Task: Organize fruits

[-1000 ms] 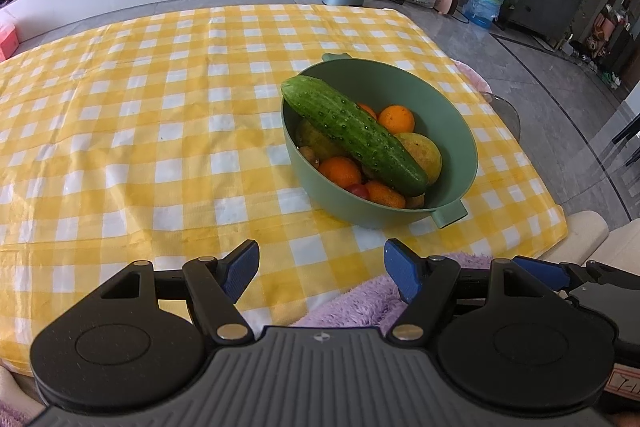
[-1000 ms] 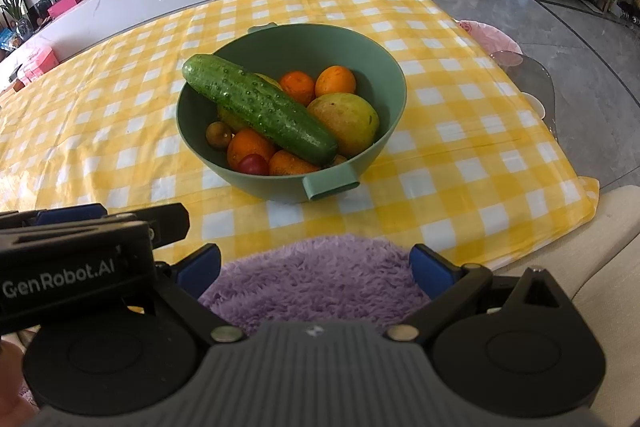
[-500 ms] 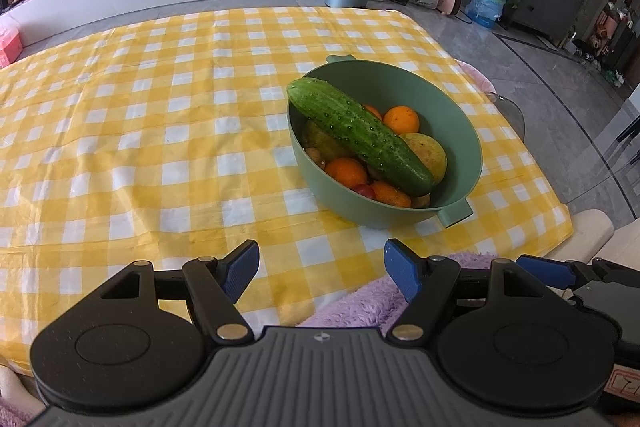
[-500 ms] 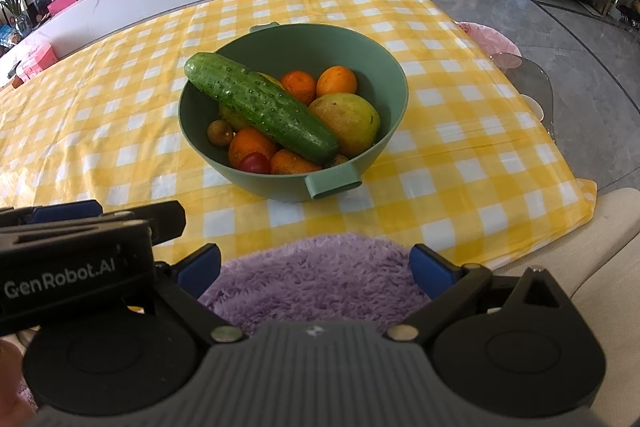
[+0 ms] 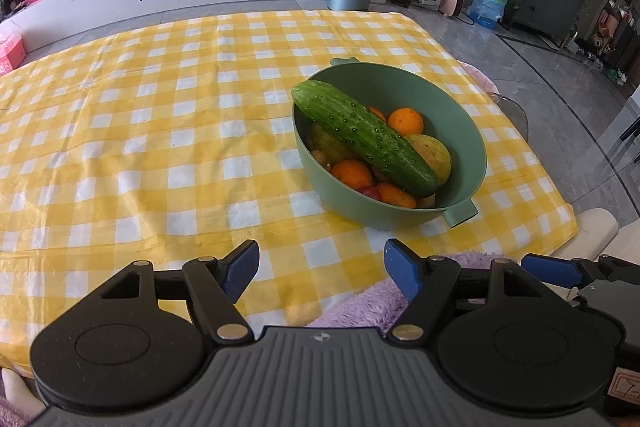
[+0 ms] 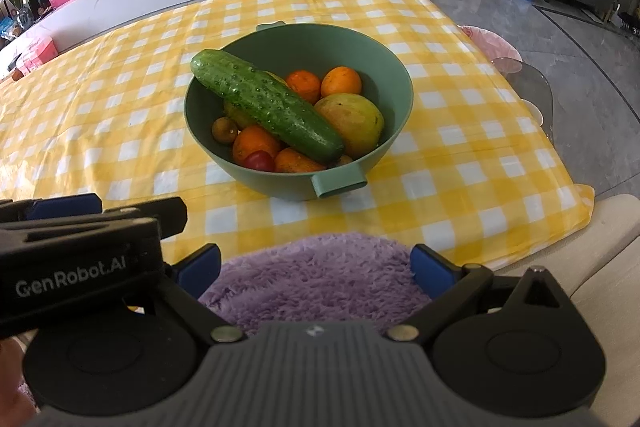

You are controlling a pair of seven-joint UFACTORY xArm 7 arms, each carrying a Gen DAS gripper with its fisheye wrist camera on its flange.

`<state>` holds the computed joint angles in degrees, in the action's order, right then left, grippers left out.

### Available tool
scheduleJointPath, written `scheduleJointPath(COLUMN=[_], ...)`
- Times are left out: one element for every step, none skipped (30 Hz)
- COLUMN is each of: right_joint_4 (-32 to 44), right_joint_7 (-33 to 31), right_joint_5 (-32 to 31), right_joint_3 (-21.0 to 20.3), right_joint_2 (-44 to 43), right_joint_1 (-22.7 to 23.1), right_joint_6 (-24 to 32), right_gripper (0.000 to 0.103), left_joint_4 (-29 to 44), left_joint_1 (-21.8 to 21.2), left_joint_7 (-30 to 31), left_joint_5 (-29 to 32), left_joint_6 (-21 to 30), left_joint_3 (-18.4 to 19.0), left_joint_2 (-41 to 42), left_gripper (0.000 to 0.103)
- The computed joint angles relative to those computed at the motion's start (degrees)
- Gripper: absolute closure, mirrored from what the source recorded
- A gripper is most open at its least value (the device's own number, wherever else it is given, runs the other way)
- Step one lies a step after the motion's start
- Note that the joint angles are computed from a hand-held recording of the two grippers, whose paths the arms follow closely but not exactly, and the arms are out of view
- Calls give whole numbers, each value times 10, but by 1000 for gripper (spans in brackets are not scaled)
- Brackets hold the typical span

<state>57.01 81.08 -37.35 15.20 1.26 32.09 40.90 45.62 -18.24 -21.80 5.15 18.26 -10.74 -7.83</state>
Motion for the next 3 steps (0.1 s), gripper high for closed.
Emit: scheduleJointPath(right_joint_4=[1,1,1], right_joint_7=[0,0,0], right_joint_5=[-1,-1,-1], right_joint_3=[0,0,0], right_joint_2=[1,1,1], right_joint_1=[0,0,1], right_joint_6=[0,0,1], right_gripper=[6,6,6], left_joint_4=[0,0,0], left_joint_1=[0,0,0], left_joint_7=[1,1,0], left_joint_5=[-1,-1,1], left_joint_6=[0,0,1], left_joint_3=[0,0,0], left_joint_2=[0,0,-1], left_gripper=[19,19,19])
